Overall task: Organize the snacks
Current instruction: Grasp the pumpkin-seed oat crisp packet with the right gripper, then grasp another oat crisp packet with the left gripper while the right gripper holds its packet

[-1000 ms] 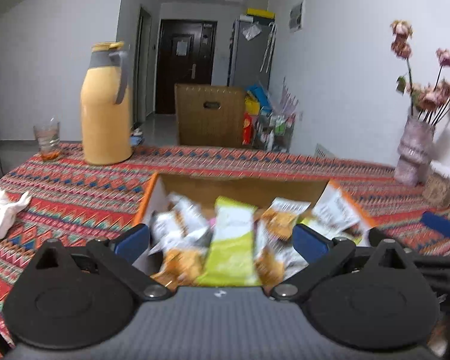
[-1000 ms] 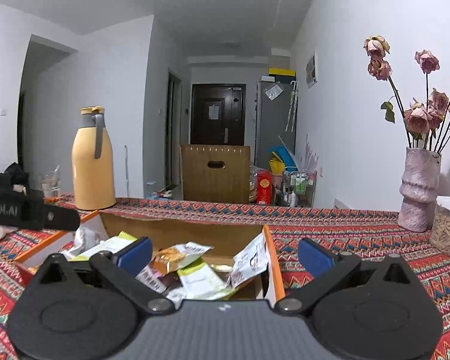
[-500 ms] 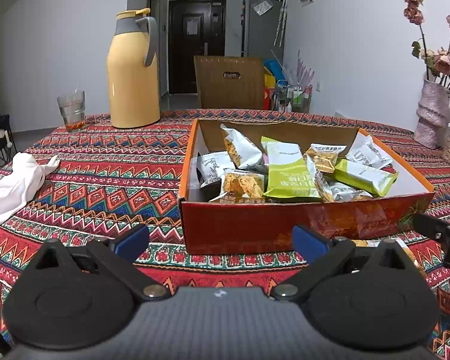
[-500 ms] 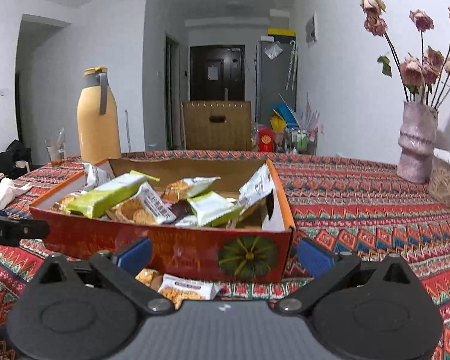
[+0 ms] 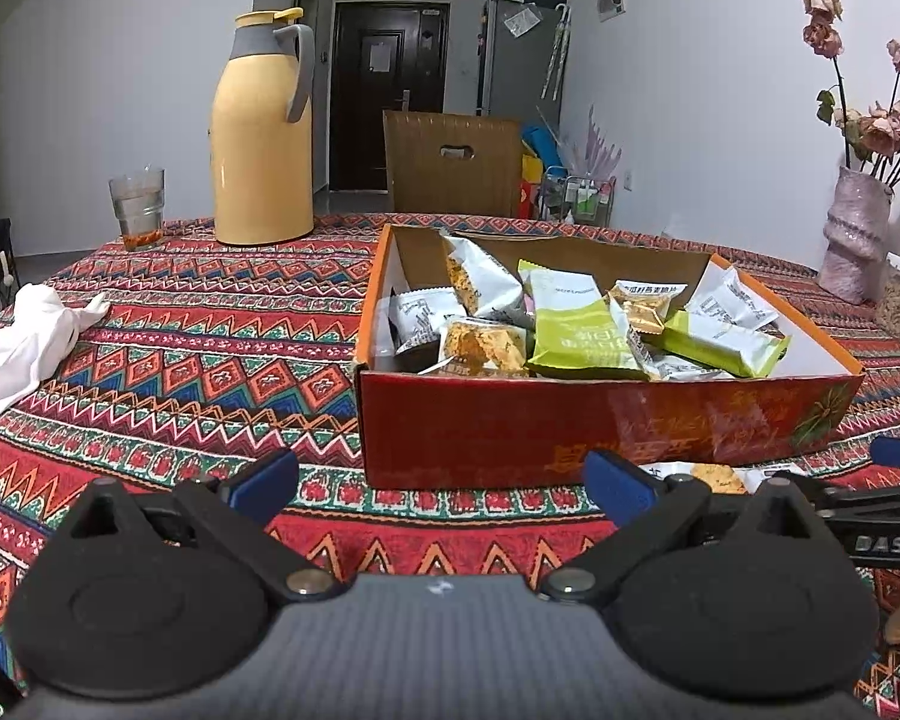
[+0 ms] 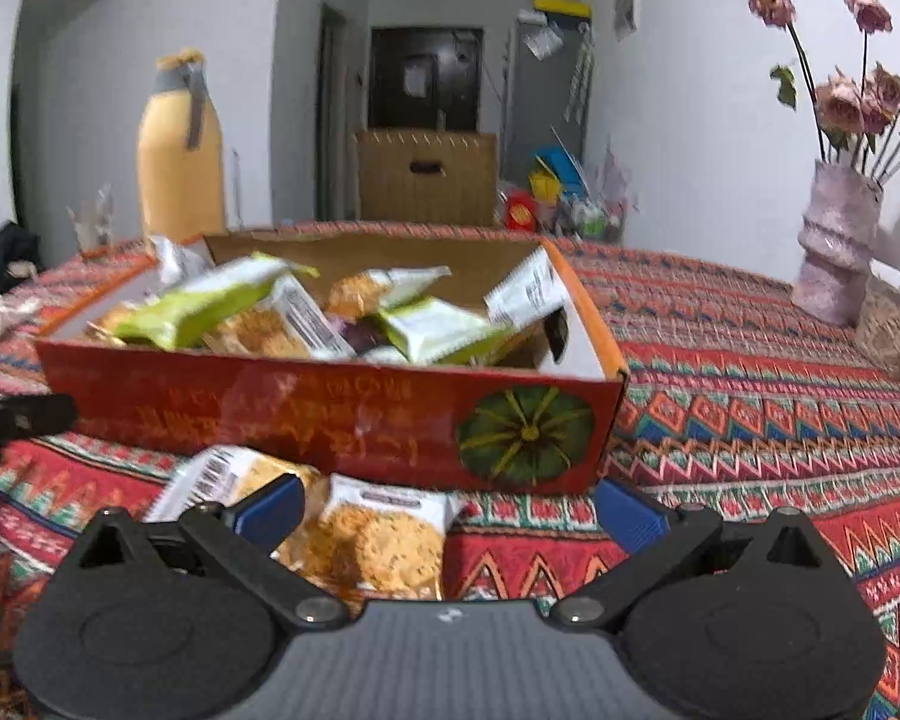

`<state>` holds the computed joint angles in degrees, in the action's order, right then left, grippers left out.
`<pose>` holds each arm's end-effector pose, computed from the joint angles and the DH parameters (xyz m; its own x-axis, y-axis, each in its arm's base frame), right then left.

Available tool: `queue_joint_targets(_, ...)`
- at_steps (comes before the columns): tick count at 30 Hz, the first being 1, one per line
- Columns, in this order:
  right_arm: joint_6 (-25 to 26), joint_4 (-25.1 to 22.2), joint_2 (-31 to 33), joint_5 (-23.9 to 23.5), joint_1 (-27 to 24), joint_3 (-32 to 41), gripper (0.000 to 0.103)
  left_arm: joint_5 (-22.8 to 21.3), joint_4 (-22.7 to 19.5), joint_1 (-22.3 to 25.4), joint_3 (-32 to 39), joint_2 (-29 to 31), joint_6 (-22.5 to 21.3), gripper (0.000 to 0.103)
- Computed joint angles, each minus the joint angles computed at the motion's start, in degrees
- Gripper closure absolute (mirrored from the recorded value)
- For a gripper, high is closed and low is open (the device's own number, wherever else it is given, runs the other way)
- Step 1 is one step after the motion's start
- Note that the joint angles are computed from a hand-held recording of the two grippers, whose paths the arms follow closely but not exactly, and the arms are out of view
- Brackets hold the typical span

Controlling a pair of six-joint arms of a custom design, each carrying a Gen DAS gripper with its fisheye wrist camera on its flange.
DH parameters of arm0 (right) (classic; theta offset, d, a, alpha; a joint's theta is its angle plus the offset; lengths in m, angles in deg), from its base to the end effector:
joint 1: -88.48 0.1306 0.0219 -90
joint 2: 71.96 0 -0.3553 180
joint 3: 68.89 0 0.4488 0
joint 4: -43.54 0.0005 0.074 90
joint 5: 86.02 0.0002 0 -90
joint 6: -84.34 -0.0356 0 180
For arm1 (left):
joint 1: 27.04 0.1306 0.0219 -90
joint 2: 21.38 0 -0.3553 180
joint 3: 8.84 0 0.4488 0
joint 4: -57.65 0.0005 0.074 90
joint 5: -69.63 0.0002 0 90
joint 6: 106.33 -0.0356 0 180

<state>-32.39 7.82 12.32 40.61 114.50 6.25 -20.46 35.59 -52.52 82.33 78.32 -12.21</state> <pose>0.4608 0.2008 0.3403 -0.5535 0.1314 -0.8224 0.3101 0.9490 -0.0571 0.5594 -0.2671 0.3583 -0.4890 0.1535 -0.8587 0.3949 0.9167 -0.0610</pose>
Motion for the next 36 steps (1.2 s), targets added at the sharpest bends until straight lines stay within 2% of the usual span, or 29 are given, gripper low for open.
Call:
queue_joint_targets(7, -1.74, -3.35, 2.93, -1.20, -0.61, 2.22, 0.000, 0.96, -0.28, 0.19, 0.18, 0.11, 0.46, 0.000)
queue_joint_targets(10, -1.90, -3.69, 3.24, -2.57, -1.05, 2.41, 0.004, 1.06, -0.31, 0.21, 0.15, 0.08, 0.55, 0.000)
queue_joint_targets(15, -1.54, -2.15, 2.50, -5.14, -1.58, 1.52, 0.024, 0.88, -0.62, 0.14, 0.39, 0.30, 0.52, 0.000)
queue_joint_targets(16, -1.08, -1.54, 2.31, -5.53, -1.57, 1.28, 0.033, 0.88, -0.62, 0.14, 0.39, 0.30, 0.52, 0.000)
queue_joint_targets(17, -0.48, -0.73, 2.01, -6.16, -1.54, 0.92, 0.046, 0.75, -0.74, 0.11, 0.45, 0.36, 0.45, 0.000)
queue_joint_targets(19, 0.77, 0.61, 1.53, -7.25, -1.37, 0.36, 0.056, 0.59, -1.04, 0.05, 0.65, 0.54, 0.34, 0.000)
queue_joint_targets(22, 1.02, 1.07, 1.35, -6.73, -1.15, 0.20, 0.059, 0.35, -1.91, 0.01, 1.22, 0.97, 0.25, 0.000)
queue_joint_targets(27, 1.06, 3.34, -1.29, -4.12, -0.23, -2.01, 0.061, 1.09, -6.90, -0.61, 3.55, 1.66, -1.87, 0.000)
queue_joint_targets(33, 1.15, 4.17, -5.39, -1.72, -0.01, -5.17, 0.061, -0.07, -8.94, -2.91, 5.11, 0.98, -4.75, 0.000)
queue_joint_targets(36, 0.65, 4.29, -7.55, -0.40, -0.19, -6.91, 0.061, -0.63, -11.62, -4.53, 7.77, 2.38, -5.84, 0.000)
